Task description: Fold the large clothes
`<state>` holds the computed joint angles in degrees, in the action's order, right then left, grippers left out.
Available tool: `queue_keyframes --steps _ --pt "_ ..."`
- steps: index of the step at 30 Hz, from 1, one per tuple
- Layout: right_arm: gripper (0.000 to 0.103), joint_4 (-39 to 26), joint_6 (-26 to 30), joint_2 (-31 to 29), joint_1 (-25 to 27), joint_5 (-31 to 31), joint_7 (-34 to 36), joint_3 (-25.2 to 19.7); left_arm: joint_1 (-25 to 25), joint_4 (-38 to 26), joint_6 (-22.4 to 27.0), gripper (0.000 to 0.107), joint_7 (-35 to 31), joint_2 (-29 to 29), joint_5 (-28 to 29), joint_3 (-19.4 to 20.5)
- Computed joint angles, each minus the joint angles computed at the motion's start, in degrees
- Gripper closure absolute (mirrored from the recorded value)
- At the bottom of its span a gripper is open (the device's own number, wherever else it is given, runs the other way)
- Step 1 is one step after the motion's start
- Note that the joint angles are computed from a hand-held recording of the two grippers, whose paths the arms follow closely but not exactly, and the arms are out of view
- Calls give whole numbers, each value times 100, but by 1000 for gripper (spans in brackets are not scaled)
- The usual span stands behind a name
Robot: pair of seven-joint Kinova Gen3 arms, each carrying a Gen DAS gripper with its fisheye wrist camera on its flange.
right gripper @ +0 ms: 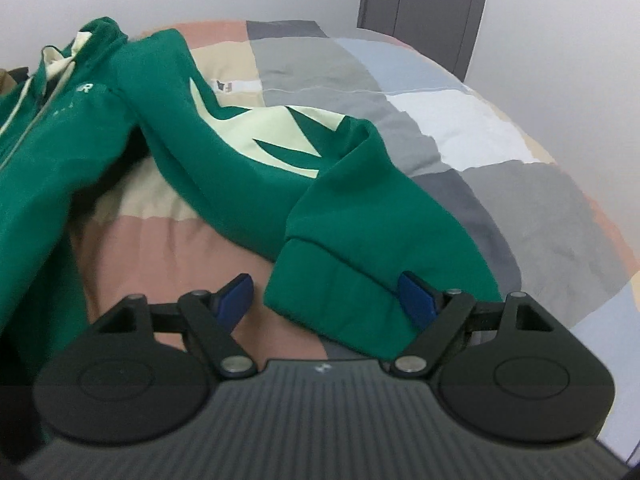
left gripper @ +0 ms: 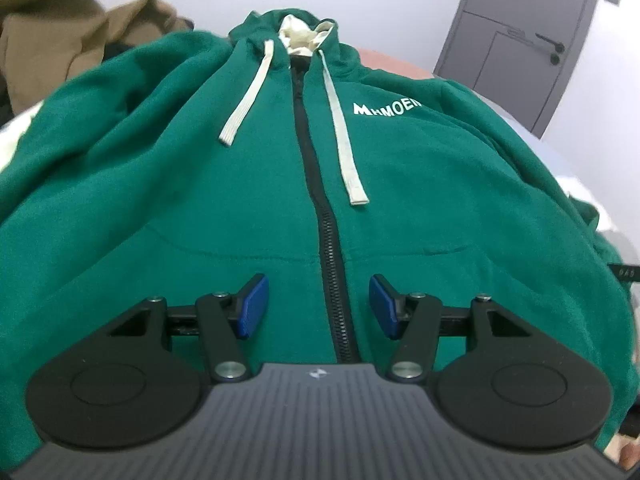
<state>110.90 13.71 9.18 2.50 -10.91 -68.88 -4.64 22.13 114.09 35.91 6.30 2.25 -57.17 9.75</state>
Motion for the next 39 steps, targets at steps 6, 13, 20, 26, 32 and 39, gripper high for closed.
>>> queue_keyframes --steps 6,13,20,26,32,39 --pt "83 27 -114 -192 155 -135 -422 65 -121 133 -145 46 285 -165 -16 26" --pt "88 -316 217 -682 361 -1120 -130 346 -245 336 -100 46 585 -438 -146 198" --pt "90 -1802 1547 -953 476 -1888 136 839 -552 487 -152 46 873 -664 -226 384" --pt "90 -3380 2460 -975 340 -1161 -768 906 -744 506 -135 46 822 -745 -117 467" --pt "90 -4428 3343 -1005 102 -1232 -852 766 -828 538 -89 46 846 -872 -171 595" --pt "90 -4199 3962 -1534 -806 -1351 -448 291 -1192 727 -337 46 941 -1258 -76 666"
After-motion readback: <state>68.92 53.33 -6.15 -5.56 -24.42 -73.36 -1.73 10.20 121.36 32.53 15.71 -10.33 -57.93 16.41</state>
